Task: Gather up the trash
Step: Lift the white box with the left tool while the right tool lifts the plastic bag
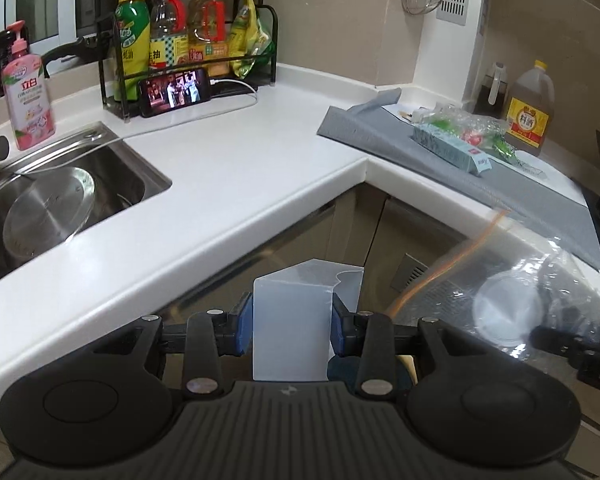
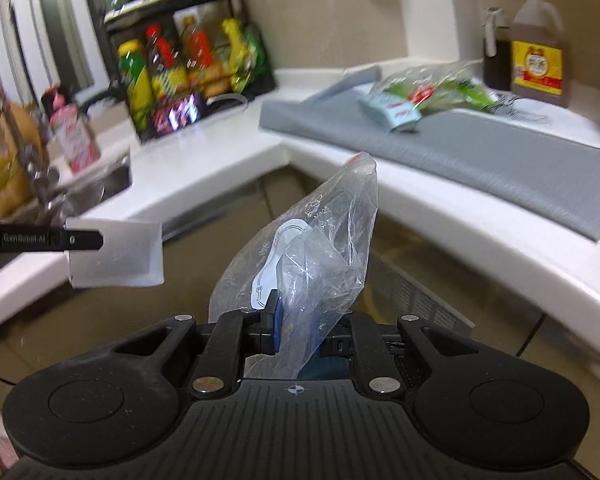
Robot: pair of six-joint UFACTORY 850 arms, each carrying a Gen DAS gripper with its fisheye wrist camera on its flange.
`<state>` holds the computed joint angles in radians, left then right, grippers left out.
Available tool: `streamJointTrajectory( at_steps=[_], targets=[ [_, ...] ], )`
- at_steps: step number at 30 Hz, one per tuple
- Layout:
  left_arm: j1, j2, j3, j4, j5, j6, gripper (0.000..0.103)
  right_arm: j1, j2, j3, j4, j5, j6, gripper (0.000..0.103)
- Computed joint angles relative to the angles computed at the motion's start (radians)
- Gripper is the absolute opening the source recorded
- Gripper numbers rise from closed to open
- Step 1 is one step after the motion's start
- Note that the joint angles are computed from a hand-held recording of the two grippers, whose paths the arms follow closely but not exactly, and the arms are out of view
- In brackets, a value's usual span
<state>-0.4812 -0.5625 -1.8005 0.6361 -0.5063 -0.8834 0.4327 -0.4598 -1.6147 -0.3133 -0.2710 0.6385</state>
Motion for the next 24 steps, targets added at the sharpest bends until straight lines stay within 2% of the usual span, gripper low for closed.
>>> streamJointTrajectory(
  at_steps=[8, 24],
  targets=[
    [-0.013, 0.023, 0.039, -0.003, 0.033, 0.027, 0.042, 0.017, -0.011, -0.027, -0.047, -0.053, 0.032, 0.016],
    [-0.010, 0.002, 0.007, -0.041, 0.018, 0.072, 0.042, 0.017, -0.032, -0.058, -0.036, -0.082, 0.020, 0.016]
  ],
)
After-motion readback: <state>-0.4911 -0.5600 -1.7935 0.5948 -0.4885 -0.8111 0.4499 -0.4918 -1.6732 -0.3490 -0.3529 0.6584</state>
